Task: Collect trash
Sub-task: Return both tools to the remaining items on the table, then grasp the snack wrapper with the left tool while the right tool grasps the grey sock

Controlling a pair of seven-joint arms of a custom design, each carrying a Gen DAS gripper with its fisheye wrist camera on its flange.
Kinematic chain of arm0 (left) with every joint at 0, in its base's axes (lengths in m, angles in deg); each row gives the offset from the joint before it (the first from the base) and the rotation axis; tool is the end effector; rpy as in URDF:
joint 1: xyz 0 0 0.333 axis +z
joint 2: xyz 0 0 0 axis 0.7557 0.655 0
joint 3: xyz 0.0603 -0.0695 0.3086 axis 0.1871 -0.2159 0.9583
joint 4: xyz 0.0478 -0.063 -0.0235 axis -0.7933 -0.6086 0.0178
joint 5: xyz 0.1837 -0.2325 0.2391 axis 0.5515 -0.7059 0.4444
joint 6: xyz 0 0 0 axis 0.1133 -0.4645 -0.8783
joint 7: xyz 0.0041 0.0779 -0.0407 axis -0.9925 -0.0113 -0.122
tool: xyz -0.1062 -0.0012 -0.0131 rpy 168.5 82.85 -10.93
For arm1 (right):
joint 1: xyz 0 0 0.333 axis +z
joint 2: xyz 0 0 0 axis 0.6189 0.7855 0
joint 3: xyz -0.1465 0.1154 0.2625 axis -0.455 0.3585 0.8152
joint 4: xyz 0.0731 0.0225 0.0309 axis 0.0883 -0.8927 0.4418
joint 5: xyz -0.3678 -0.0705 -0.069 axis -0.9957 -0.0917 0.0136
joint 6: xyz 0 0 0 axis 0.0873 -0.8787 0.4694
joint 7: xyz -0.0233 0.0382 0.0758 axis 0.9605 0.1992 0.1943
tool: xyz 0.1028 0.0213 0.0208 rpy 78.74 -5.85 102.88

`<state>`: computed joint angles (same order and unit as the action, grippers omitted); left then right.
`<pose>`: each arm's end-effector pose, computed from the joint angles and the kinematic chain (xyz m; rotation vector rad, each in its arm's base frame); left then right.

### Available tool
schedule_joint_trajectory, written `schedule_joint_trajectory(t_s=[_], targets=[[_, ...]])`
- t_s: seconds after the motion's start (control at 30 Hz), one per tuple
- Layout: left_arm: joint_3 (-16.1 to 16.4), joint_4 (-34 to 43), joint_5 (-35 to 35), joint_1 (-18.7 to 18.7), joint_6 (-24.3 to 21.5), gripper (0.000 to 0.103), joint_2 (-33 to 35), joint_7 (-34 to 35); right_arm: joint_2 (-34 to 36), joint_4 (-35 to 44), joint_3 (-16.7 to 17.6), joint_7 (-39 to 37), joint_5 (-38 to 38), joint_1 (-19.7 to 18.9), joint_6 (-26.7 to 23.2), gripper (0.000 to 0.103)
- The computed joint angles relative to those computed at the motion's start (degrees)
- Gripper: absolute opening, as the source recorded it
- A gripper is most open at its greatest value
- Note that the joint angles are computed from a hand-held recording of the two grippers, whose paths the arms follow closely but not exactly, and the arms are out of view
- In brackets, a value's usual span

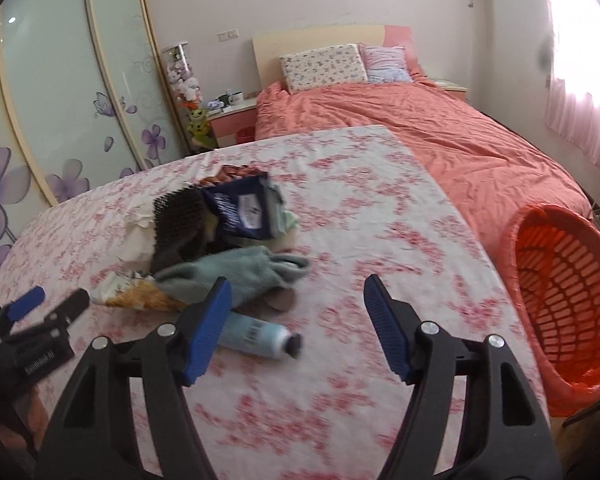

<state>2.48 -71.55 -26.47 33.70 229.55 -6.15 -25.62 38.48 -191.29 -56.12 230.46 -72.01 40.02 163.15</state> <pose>0.5555 -0.2309 0.4310 -1.4752 1.9653 -0.8402 0.5457 0.0338 0.4240 -1.3731 1.9851 -0.7607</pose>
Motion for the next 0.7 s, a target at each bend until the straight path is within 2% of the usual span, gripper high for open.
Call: schedule_joint_trajectory(t_s=[0.1,0.2,0.23,0.3,0.33,0.4,0.5,0.57,0.63,0.7], targets=[[-0.3,-0.4,-1.6,0.6,0.3,0.091,0.1,1.4,2.5,2.6,0.8,-3.8,3.4,1.1,-1.3,0.069],[-1.0,-1.0,-4.7,1.3,0.8,0.091,0.1,4.2,4.9,4.2,1.5,-13.4,12.9,1.9,-2.5,0.067],[-1.9,-1.3,-7.2,2.1,1.0,0.091,0.1,6.4,5.6,4.5,1.7,-16.4,15.8,2.0,-2.8,0.062],[-2.7,-1.5,-10.8,2.5,1.4,0.091,0.4,9.7,6.3,4.0,3.1,-24.1,23.5,1.4,-3.3,0.029],[-3.8,-1.7,-13.6,3.2,1.7,0.091,0.5,12.3,6.4,3.5,3.4,-26.4,26.1,1.2,-2.7,0.021],[-5.1,-1.7,-17.8,3.7,2.1,0.091,0.9,16.6,5.9,2.5,0.9,-24.8,24.6,3.1,-1.2,0.010],[-7.2,-0.9,-23.6,4.4,1.6,0.086,2.0,22.6,4.6,1.3,-3.7,-19.2,19.1,6.6,-0.4,0.009],[-10.9,-0.5,-29.7,6.7,0.6,0.082,2.8,28.5,3.5,0.9,-5.9,-13.3,13.4,7.6,-0.5,0.009],[-13.3,-0.1,-34.0,8.0,-0.2,0.077,3.4,33.2,2.3,0.6,-6.5,-7.1,7.6,7.0,-1.4,0.009],[-13.3,0.2,-35.9,7.2,-0.8,0.071,3.9,35.7,1.2,0.2,-6.1,-3.0,4.1,5.8,-2.7,0.009]])
